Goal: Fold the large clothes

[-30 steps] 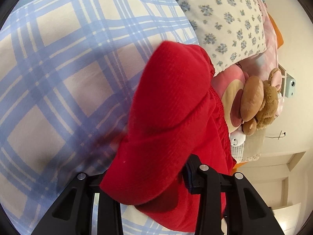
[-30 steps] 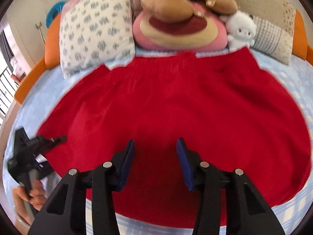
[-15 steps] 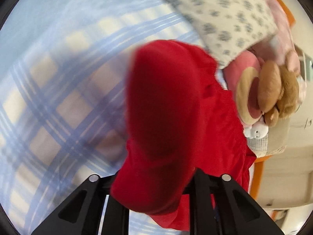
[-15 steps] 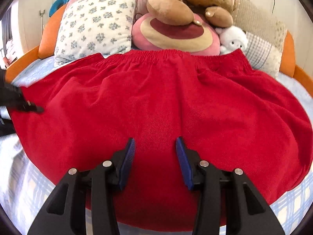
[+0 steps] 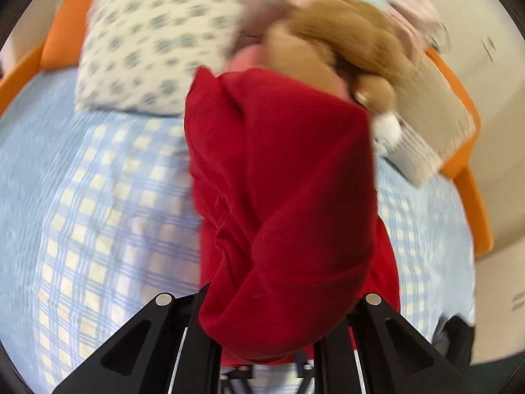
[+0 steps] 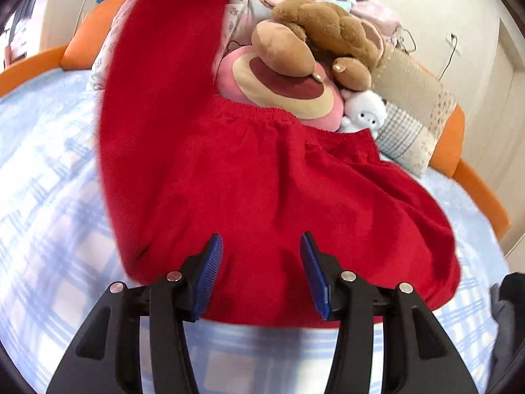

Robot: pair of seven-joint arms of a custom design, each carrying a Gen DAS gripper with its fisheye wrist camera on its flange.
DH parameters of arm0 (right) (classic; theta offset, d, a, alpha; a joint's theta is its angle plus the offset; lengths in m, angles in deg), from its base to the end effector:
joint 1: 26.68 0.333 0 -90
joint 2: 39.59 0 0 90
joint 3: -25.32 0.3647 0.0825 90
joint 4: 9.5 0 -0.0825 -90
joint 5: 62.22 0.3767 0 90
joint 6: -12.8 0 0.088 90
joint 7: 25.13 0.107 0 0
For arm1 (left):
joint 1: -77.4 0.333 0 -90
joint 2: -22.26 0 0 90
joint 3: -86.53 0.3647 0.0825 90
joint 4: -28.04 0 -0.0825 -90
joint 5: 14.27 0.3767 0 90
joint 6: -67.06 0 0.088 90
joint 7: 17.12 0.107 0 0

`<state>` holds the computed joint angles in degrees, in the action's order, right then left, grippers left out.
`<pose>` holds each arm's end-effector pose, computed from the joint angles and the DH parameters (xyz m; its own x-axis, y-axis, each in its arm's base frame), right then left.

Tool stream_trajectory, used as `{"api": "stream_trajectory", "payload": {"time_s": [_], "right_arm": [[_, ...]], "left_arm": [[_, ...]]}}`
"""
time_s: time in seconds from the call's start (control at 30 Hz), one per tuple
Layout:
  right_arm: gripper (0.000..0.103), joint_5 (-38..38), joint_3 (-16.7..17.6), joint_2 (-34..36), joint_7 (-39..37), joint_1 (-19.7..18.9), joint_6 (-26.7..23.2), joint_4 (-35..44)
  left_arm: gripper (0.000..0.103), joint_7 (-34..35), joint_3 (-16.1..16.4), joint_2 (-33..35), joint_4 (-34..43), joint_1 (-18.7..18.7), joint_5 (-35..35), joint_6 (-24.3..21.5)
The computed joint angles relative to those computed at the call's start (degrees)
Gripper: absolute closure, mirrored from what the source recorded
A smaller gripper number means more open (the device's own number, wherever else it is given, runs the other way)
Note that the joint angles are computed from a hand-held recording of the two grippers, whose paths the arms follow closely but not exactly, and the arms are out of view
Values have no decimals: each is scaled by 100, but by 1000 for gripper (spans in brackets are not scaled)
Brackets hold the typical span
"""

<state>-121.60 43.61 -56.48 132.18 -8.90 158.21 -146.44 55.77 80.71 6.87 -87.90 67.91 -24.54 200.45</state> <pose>0.3642 0.2911 0.5165 0.0881 -0.9505 0.2981 -0.6292 -0.2851 -0.7231 0.4802 -0.1423 0.6759 0.0308 -0.9537 0.2991 -0.8674 -0.1742 -0.4661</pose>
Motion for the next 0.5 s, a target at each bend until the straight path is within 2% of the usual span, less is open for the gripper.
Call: {"api": "stream_trajectory", "payload": {"time_s": [0.17,0.27,0.3,0.4,0.5], "right_arm": [[53,252,-88,-95,-77,-22,21,-81],[53,376,-59,-162,-132,-80,-8,-147],[53,398,-41,-186,-134,-97,-14,-181],[53,526,-49,-237,-198,-139,92,-282],[53,615,-1,-289,-164,-209,179,-337]], "left_arm": [[89,-789,-833,360,582,-249,1356,-343],[89,-1307,-1161,542,710,-474,2248,-360],[89,-1505,-1360,641,725,-568,2838,-359],[89,-1892,-1633,1057,906,-913,3934,-551],[89,-2215,-1703,1450,971,-1286,4576,-726]]}}
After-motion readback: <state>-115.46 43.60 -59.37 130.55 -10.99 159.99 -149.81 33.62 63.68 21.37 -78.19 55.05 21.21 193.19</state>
